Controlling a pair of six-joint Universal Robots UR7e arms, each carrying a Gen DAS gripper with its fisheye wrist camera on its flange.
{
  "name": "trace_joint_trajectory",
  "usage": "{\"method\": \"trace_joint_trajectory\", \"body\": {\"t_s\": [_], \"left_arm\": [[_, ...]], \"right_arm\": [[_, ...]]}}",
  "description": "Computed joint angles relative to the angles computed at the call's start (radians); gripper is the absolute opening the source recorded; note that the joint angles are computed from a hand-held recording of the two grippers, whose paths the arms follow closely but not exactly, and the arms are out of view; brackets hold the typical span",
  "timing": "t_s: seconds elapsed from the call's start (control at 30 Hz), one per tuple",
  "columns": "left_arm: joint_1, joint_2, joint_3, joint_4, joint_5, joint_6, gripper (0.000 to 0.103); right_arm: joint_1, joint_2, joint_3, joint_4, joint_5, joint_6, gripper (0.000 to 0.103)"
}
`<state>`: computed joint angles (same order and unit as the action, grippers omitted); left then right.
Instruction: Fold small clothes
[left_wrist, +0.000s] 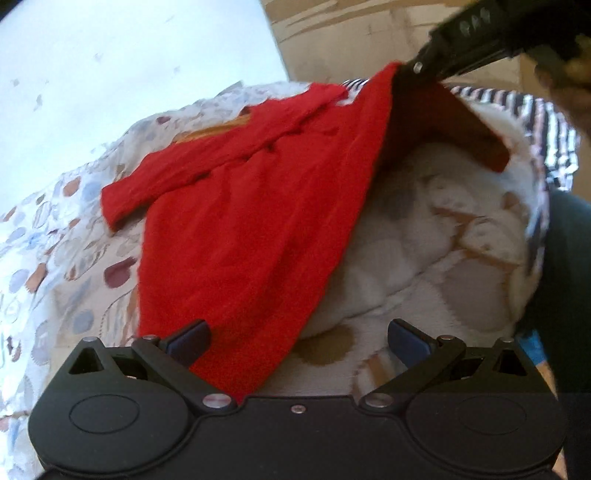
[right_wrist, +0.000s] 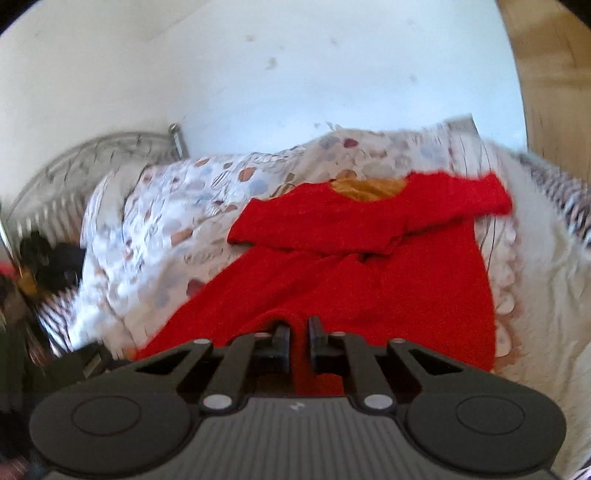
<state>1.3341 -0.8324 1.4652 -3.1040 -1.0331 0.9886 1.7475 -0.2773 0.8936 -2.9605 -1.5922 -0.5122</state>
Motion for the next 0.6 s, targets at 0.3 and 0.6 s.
{"method": "trace_joint_trajectory", "body": {"t_s": [0.3, 0.6], "left_arm": [[0.016, 0.023, -0.062, -0.087, 0.074, 0.031, 0.079], [0.036, -0.026, -0.035, -0.129, 0.02, 0.017, 0.016]], "right_arm": [[-0.014, 0.006, -0.034, 0.036, 0.021, 0.05, 0.01], [-0.003, -0.036, 0.086, -0.049, -0.025, -0.042, 0.01]]}}
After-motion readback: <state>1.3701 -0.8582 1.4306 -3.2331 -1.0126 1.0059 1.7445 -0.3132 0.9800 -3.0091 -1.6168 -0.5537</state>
